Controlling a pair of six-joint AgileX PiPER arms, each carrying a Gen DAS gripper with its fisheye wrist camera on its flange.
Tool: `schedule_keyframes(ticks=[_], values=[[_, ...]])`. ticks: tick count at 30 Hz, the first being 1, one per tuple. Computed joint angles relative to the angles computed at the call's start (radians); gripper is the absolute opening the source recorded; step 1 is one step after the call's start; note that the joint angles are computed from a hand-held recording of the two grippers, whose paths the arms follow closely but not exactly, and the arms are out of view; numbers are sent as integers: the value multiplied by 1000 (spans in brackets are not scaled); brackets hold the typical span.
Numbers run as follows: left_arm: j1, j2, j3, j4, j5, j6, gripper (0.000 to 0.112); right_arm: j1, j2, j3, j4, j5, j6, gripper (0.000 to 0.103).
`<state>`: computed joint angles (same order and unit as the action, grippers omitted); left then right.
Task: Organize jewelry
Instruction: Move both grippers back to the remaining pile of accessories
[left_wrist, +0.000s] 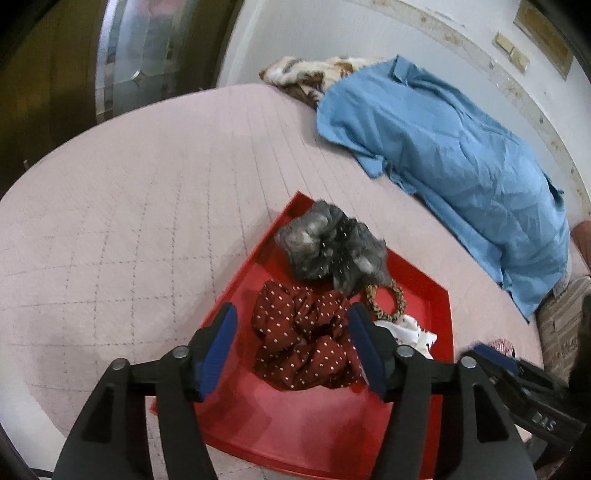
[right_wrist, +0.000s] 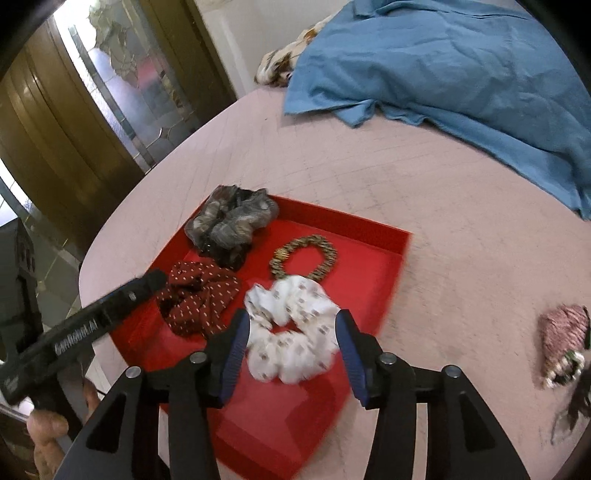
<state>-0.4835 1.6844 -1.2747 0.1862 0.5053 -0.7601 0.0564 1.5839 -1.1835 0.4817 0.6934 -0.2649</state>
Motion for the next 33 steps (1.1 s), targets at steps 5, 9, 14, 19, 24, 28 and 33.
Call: schedule_keyframes(ticks=[5,9,14,19,24,28,33], values=[[-10,-31,44,109,-18,-145,65,-113,-148,131,5,11,-66,55],[-76,-23,44,347,43,-366,65,-264,-256,225,35,42,-160,58],[-200,-15,39,595,167,-581,65,-591,-357,332,164,149,-380,59],[-285,-40,11,520,231,-516,65,-895,-366,379,241,256,-579,59],[-385,-17,-102,422,304,-391,68,-1129,-303,385,299,325,-734,59],[-453,67,-275,330,362,-258,71,-1251,-232,367,338,357,-807,59],[-520,225,-524,228,439,-112,71,-1333,-149,349,373,361,-879,59]])
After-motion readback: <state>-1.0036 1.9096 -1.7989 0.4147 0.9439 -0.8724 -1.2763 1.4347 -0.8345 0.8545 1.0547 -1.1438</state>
